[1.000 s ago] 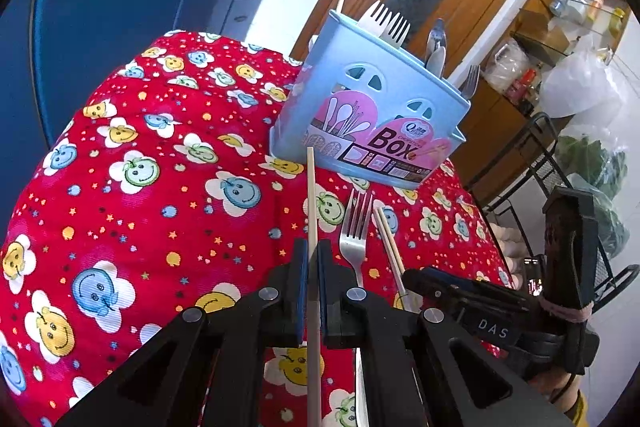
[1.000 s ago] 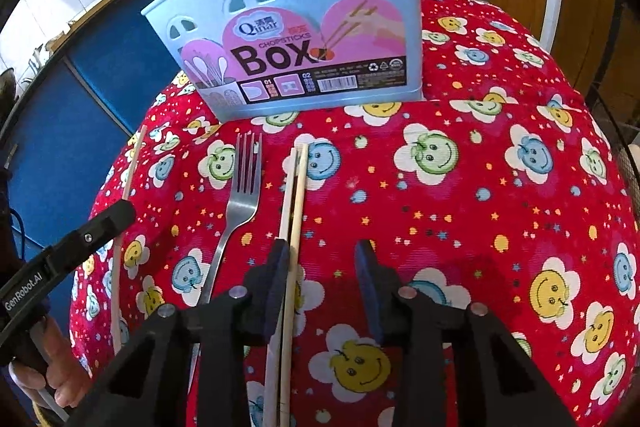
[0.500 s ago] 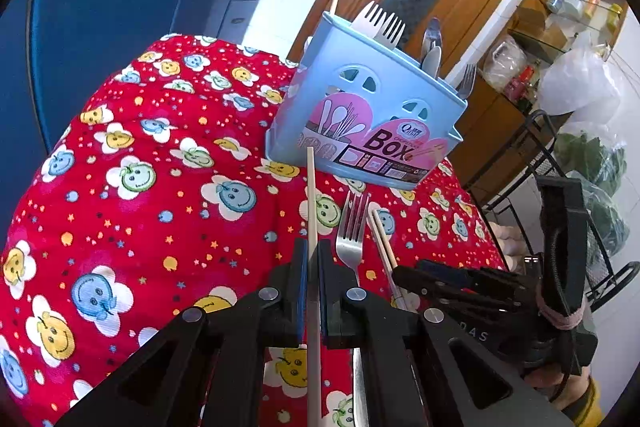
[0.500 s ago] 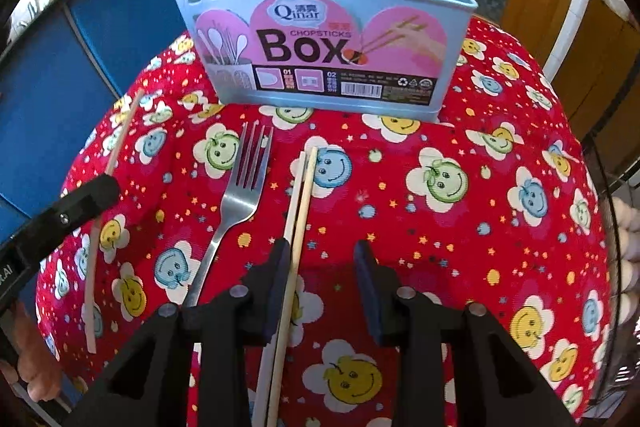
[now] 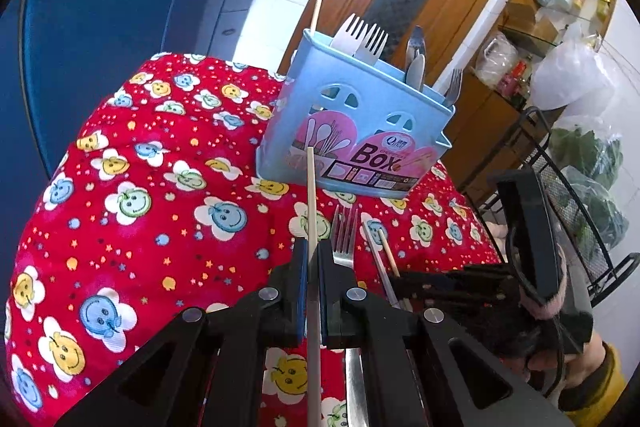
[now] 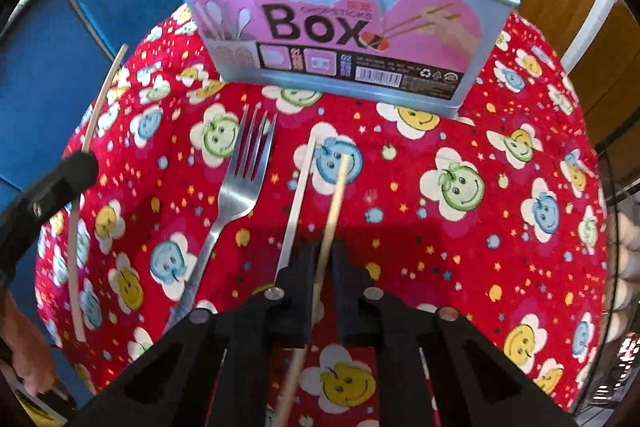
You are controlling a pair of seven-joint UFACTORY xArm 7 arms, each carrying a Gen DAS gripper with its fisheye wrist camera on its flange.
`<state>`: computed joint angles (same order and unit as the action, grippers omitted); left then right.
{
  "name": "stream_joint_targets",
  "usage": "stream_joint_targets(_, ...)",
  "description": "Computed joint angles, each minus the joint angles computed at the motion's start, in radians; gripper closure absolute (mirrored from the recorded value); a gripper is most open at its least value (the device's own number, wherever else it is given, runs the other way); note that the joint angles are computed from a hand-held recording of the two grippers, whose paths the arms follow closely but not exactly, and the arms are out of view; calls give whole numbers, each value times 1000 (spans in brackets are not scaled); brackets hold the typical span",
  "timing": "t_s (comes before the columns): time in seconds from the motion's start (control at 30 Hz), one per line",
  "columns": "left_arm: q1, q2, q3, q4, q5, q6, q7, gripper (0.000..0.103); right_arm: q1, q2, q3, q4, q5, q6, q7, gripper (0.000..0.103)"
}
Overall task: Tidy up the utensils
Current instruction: 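Grasp a wooden chopstick with the left tool while the right tool grasps another chopstick, then lower both chopsticks into the blue caddy and open both tools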
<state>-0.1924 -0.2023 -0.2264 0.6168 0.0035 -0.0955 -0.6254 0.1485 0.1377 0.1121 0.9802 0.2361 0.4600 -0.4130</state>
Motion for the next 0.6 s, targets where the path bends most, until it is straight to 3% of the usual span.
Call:
stream_joint_targets(0.27, -2, 17, 4, 25, 4, -5, 10, 99, -71, -44, 24, -19, 392, 43, -296, 97)
stream_joint_targets(0.37, -43, 27, 40, 35, -8, -23, 26, 99, -75, -88, 9, -48, 555, 46, -426, 97)
stream_joint_targets(0.6, 108, 28, -108, 73, 6, -55, 19, 99, -45, -186, -55, -86, 913, 29, -732, 97)
